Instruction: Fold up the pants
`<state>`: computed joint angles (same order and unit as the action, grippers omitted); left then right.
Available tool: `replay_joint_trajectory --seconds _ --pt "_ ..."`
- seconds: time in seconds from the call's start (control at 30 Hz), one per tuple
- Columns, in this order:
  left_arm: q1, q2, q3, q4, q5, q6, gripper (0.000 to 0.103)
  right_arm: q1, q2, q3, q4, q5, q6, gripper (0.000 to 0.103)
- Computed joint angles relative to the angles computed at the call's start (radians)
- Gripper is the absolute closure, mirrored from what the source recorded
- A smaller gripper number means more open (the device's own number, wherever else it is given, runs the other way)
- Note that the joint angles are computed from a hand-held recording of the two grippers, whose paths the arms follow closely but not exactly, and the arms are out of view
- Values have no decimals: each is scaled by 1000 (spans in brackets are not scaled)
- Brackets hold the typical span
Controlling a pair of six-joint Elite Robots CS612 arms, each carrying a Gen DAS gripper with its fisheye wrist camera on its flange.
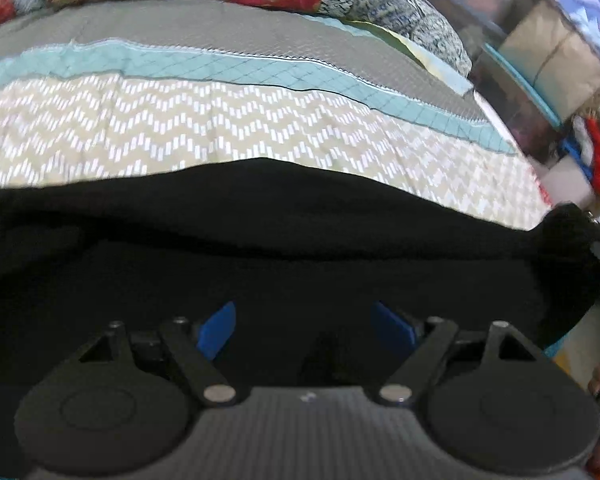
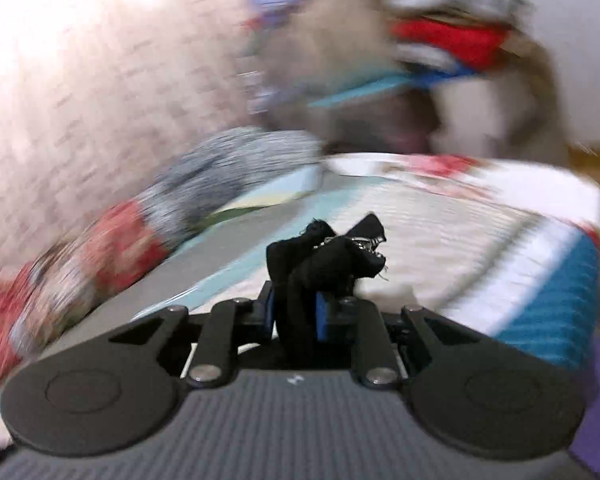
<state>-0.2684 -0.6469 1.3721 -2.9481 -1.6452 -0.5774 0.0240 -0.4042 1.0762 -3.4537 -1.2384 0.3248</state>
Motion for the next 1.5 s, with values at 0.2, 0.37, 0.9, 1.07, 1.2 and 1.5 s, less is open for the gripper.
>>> replay_joint_trajectory --seconds 0.2,0.37,0.9,1.07,1.2,1.5 --pt "16 5 9 -65 -93 -44 25 75 -27 18 178 161 -392 84" --pt "18 6 11 -66 -115 -32 25 142 -36 38 404 52 -770 65" --pt "-25 94 -182 90 -132 121 29 87 -25 18 434 220 -415 80" --pt "-35 138 -243 186 -49 135 26 87 15 -46 503 231 -286 87" --pt "-39 111 -212 177 -37 134 31 94 -3 -44 520 219 -290 84" --pt "23 -61 182 -323 -128 27 18 115 -24 -9 413 318 -189 81"
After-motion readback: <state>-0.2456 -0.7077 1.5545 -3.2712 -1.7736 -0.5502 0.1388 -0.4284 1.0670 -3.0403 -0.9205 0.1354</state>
